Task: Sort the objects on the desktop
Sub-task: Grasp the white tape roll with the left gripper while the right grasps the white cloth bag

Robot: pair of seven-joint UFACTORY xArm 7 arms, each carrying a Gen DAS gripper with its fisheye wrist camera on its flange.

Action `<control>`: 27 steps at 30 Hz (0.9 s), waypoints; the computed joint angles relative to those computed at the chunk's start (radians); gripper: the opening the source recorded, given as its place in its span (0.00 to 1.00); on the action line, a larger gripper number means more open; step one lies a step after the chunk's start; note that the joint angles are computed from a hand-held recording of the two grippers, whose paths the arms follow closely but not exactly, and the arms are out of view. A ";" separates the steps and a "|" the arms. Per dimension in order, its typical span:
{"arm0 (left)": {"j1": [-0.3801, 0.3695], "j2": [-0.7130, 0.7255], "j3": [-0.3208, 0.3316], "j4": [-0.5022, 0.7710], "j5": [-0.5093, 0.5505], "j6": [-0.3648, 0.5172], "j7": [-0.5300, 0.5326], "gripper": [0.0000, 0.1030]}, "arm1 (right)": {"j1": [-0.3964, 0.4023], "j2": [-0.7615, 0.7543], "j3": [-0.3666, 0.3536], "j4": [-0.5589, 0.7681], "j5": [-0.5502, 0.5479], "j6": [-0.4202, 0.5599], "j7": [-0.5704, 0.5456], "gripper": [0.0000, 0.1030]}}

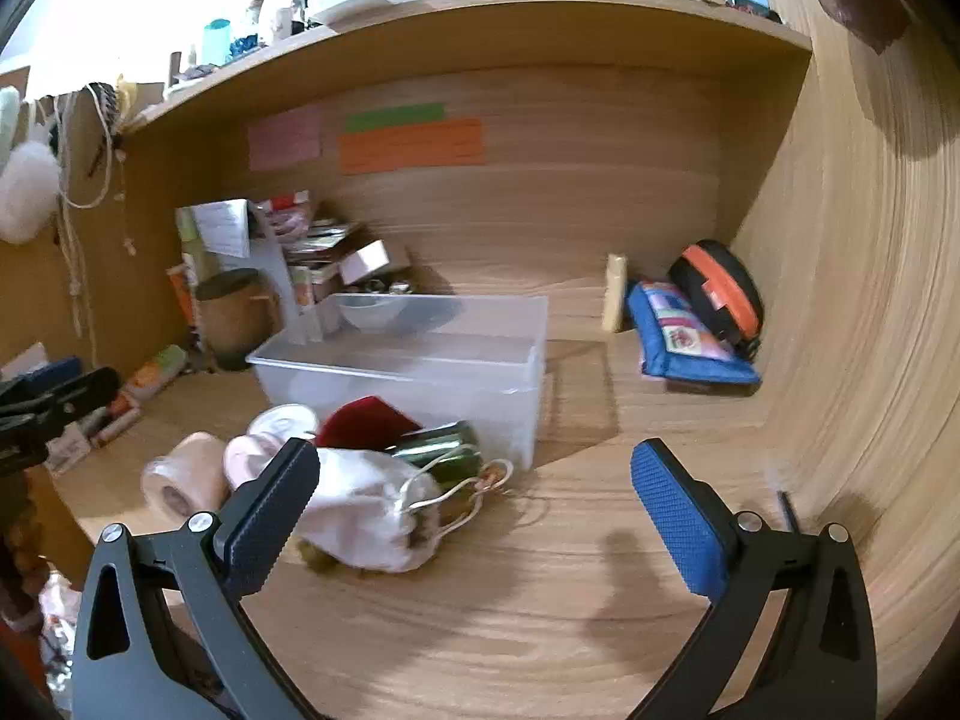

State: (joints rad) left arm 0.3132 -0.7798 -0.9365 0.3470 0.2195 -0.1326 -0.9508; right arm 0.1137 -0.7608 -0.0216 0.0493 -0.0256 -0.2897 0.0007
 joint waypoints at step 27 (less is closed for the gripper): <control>0.162 0.428 -0.164 0.032 -0.101 -0.104 0.241 1.00 | 0.113 0.317 0.048 0.125 -0.017 0.053 0.087 1.00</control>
State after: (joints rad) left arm 0.4750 -0.3517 -1.1001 0.3790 0.1184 -0.2363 -0.7095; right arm 0.2270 -0.4434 0.0259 0.1744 -0.0429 -0.2363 0.0875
